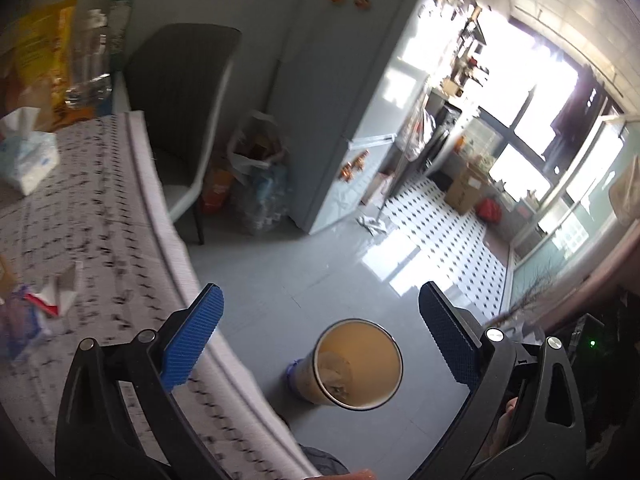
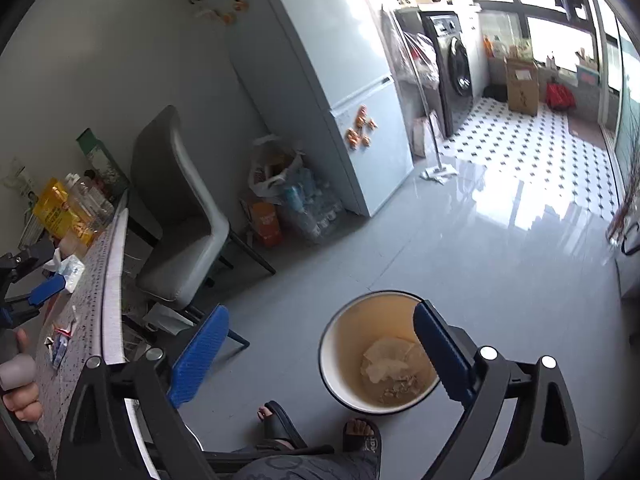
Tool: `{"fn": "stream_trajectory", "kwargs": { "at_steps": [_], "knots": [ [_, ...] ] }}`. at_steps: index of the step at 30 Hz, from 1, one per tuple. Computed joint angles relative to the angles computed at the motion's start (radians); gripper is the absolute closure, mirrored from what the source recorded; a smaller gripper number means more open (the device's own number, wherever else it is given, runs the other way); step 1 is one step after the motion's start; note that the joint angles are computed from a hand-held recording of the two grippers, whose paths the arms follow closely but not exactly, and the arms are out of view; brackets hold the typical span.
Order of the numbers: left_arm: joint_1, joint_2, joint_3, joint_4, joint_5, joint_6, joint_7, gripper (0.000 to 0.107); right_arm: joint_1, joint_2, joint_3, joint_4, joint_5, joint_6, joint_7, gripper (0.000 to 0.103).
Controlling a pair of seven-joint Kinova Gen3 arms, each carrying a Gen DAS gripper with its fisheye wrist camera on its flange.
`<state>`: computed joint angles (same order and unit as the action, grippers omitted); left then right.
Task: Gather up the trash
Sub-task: 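Move both grippers back over the table toward the box and packet, then grasp the white paper carton with the left gripper while the right gripper grasps the blue packet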
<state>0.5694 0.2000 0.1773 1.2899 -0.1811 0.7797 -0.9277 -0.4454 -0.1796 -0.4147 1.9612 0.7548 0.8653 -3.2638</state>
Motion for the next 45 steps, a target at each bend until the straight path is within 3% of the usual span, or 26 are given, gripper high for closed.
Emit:
{"fn": "stream_trajectory", "kwargs": {
  "at_steps": [3,11,19,23,26,32,39,45],
  "knots": [
    [-0.034,-0.078,-0.017,0.077,0.002,-0.026,0.021,0.011,-0.03,0.048,-0.031,-0.076,0.036,0.055,0.003,0.008],
    [-0.166,-0.251,0.004,0.253,-0.06,-0.07,0.113,0.011,-0.18,0.169,-0.009,-0.248,0.103,0.111,0.047,0.008],
    [-0.319,-0.387,0.011,0.399,-0.016,-0.109,0.126,0.011,-0.33,0.293,0.038,-0.44,0.106,0.156,0.166,0.008],
    [-0.375,-0.435,-0.024,0.46,0.044,-0.126,0.067,0.017,-0.396,0.358,0.067,-0.54,0.093,0.18,0.24,0.008],
    [-0.417,-0.453,-0.038,0.488,0.076,-0.125,0.02,0.025,-0.435,0.391,0.091,-0.594,0.077,0.184,0.288,0.008],
    [-0.45,-0.455,-0.122,0.542,0.194,-0.16,-0.146,0.032,-0.513,0.474,0.14,-0.721,0.041,0.202,0.388,0.012],
    [-0.477,-0.377,-0.14,0.55,0.286,-0.187,-0.254,0.037,-0.578,0.543,0.207,-0.838,-0.018,0.235,0.49,0.013],
    [-0.5,-0.321,-0.107,0.539,0.251,-0.217,-0.247,0.04,-0.618,0.59,0.271,-0.921,-0.079,0.279,0.567,0.013]
  ]
}}
